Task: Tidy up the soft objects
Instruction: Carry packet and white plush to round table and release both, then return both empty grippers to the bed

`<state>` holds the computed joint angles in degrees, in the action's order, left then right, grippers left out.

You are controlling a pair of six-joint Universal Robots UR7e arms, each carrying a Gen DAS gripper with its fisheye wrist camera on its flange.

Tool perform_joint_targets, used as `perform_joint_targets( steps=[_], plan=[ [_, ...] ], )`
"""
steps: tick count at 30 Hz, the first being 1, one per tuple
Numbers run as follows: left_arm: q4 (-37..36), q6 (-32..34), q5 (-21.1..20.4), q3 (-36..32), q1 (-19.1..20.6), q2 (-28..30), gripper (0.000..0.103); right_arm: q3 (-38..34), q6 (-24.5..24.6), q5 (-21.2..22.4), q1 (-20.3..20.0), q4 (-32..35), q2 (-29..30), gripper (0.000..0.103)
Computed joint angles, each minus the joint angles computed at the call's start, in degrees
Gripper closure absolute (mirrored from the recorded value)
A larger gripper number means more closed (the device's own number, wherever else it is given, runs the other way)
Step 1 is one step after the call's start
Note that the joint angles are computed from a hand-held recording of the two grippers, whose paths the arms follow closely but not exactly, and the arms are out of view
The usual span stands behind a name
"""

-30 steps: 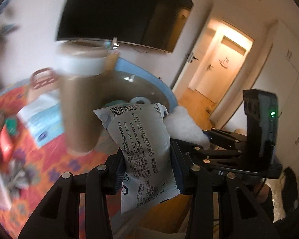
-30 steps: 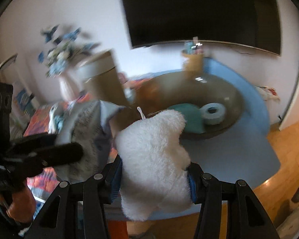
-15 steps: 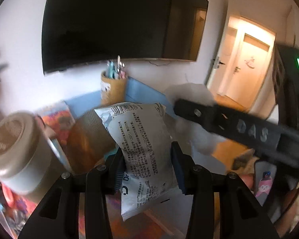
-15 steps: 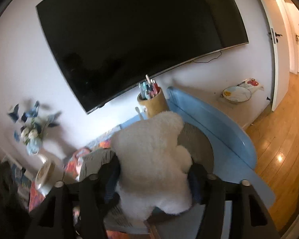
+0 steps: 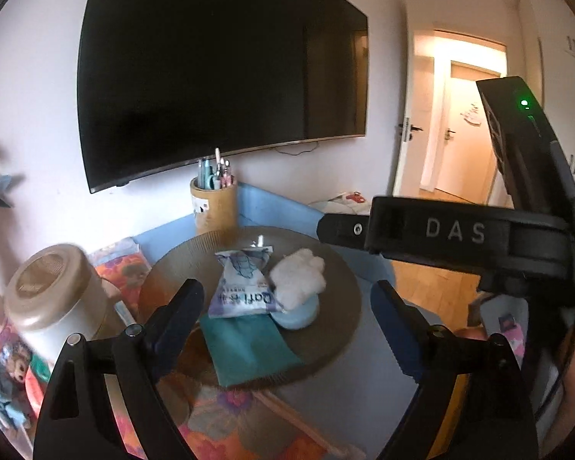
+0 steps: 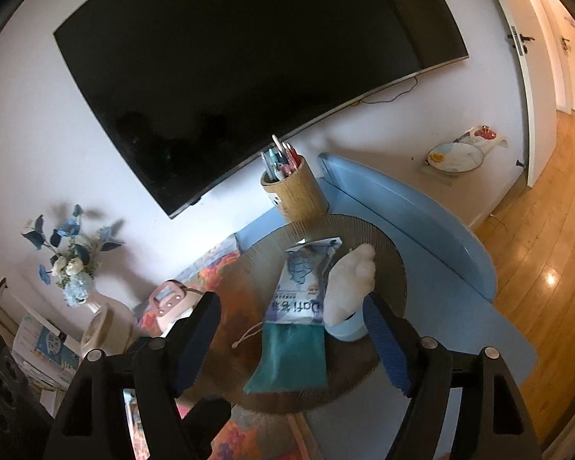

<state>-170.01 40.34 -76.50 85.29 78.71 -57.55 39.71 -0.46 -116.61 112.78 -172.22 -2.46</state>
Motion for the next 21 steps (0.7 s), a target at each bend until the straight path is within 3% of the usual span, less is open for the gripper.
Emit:
perform_joint_targets(
  steps=[4, 6, 8, 11, 13, 16, 21],
  plan=[
    [1.45, -0.19, -1.93, 4.39, 0.56, -5.53, 0.015, 7.74, -0.38, 0.55, 1.22, -5.62, -3.22, 0.028],
    [1.55, -0.05, -2.18, 6.28, 1.18, -8.37, 0.015, 11.64, -1.80, 1.65, 1.91, -9.04, -4.60, 0.022],
    [1.32, 0.44, -3.84, 9.01, 2.65, -12.35, 0.015, 15.12, -4.39, 3.02, 2.67, -13.45, -5.33, 0.008],
    [2.09, -1.72, -3.13, 10.01, 5.44, -15.84, 0.015, 17.49, -8.97, 3.78, 3.84, -21.96, -3.97, 0.005],
    [3.64, -2.97, -2.13, 9.68, 7.31, -17.56, 0.015, 18.37, -9.88, 7.95, 3.76, -24.67, -2.85, 0.004],
    [2.65, -2.35, 1.99, 8.84, 9.87, -19.83, 0.015, 18.10, -10.93, 15.92, 3.74, -23.93, -1.47, 0.004],
    [2.54, -1.90, 6.71, 2.91, 13.22, -23.14, 0.015, 6.30, -17.91, 17.45, 7.33, -12.99, 5.41, 0.003]
  ],
)
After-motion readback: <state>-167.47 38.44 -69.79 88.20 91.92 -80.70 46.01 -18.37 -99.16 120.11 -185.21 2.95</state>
